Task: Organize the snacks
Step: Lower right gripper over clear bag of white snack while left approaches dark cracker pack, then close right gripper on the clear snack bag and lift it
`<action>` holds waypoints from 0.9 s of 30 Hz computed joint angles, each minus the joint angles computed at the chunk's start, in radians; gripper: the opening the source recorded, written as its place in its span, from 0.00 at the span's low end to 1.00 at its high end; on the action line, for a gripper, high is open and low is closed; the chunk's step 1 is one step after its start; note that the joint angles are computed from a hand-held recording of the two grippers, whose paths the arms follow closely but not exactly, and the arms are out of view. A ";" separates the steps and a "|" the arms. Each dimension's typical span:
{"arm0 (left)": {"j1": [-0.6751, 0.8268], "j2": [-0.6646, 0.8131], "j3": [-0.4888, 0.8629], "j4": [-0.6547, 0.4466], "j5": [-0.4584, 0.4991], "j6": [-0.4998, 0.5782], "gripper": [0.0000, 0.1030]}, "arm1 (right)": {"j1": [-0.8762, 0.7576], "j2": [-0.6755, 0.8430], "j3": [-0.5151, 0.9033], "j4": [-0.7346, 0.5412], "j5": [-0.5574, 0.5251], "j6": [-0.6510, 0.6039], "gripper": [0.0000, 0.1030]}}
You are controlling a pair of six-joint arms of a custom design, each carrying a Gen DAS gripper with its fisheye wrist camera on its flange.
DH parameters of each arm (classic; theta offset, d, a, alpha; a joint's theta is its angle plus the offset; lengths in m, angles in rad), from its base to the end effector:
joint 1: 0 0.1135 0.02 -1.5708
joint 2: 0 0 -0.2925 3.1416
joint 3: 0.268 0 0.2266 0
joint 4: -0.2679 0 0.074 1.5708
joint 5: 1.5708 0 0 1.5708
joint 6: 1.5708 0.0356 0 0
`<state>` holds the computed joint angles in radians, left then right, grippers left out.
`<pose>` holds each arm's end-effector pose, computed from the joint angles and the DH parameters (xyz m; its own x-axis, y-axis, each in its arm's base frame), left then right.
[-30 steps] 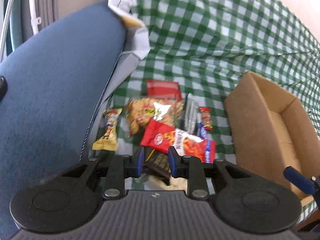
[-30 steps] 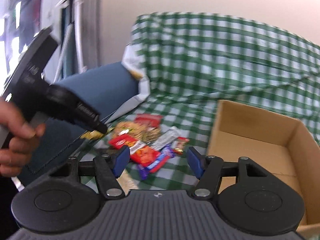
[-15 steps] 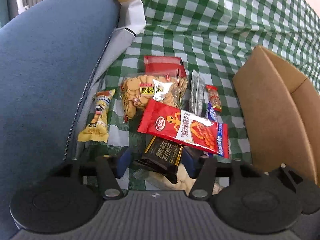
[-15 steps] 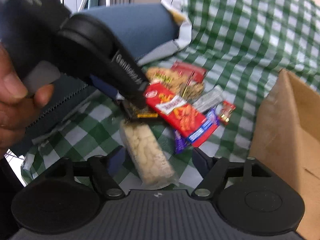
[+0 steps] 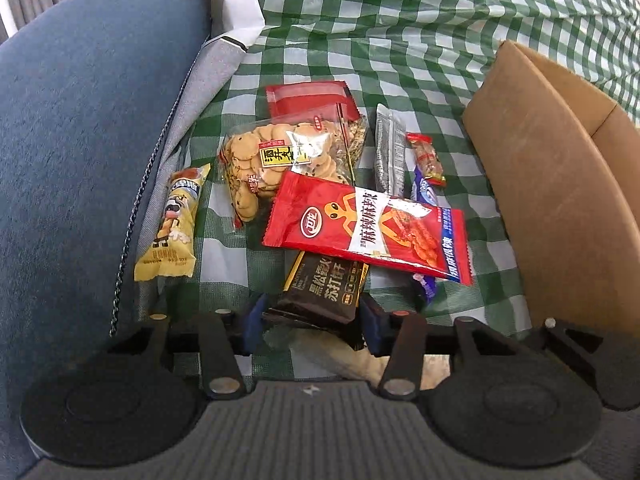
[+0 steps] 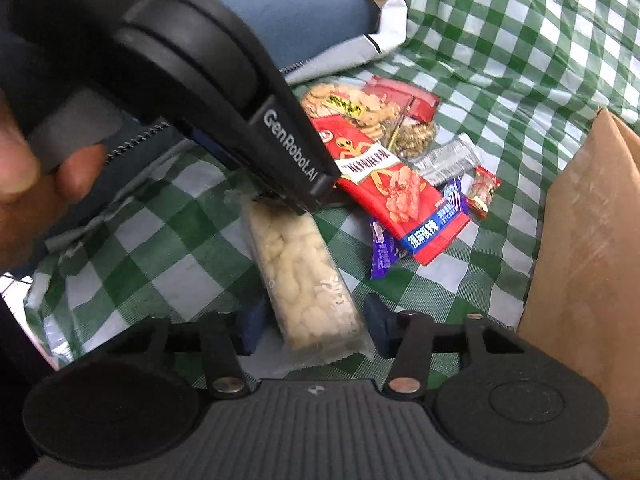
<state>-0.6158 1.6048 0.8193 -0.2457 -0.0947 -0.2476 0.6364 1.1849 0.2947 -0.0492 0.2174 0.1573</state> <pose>0.2331 -0.1608 0.1998 -0.8101 0.2744 -0.5181 0.3474 0.9365 -0.0473 0.1318 0.0879 0.1646 -0.7160 -0.3389 -0.6103 -0.3703 0.9255 -0.0795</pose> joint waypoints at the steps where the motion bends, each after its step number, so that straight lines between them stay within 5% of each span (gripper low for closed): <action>1: 0.009 -0.008 -0.003 -0.005 0.018 -0.004 0.52 | 0.010 -0.026 0.001 -0.023 0.004 0.003 0.48; 7: 0.097 -0.060 -0.003 -0.123 0.192 -0.016 0.51 | 0.105 -0.215 0.053 -0.304 0.076 0.116 0.44; 10: 0.106 -0.054 0.012 -0.206 0.211 0.002 0.47 | 0.212 -0.261 0.090 -0.488 0.166 0.269 0.44; 13: 0.088 -0.043 0.018 -0.236 0.194 0.011 0.48 | 0.235 -0.319 0.092 -0.573 0.131 0.344 0.44; 17: 0.060 -0.062 0.014 -0.194 0.148 -0.034 0.51 | 0.236 -0.376 0.086 -0.571 0.122 0.357 0.56; 27: -0.045 0.024 0.061 -0.165 -0.007 -0.029 0.67 | 0.077 -0.274 0.039 -0.398 0.033 0.286 0.57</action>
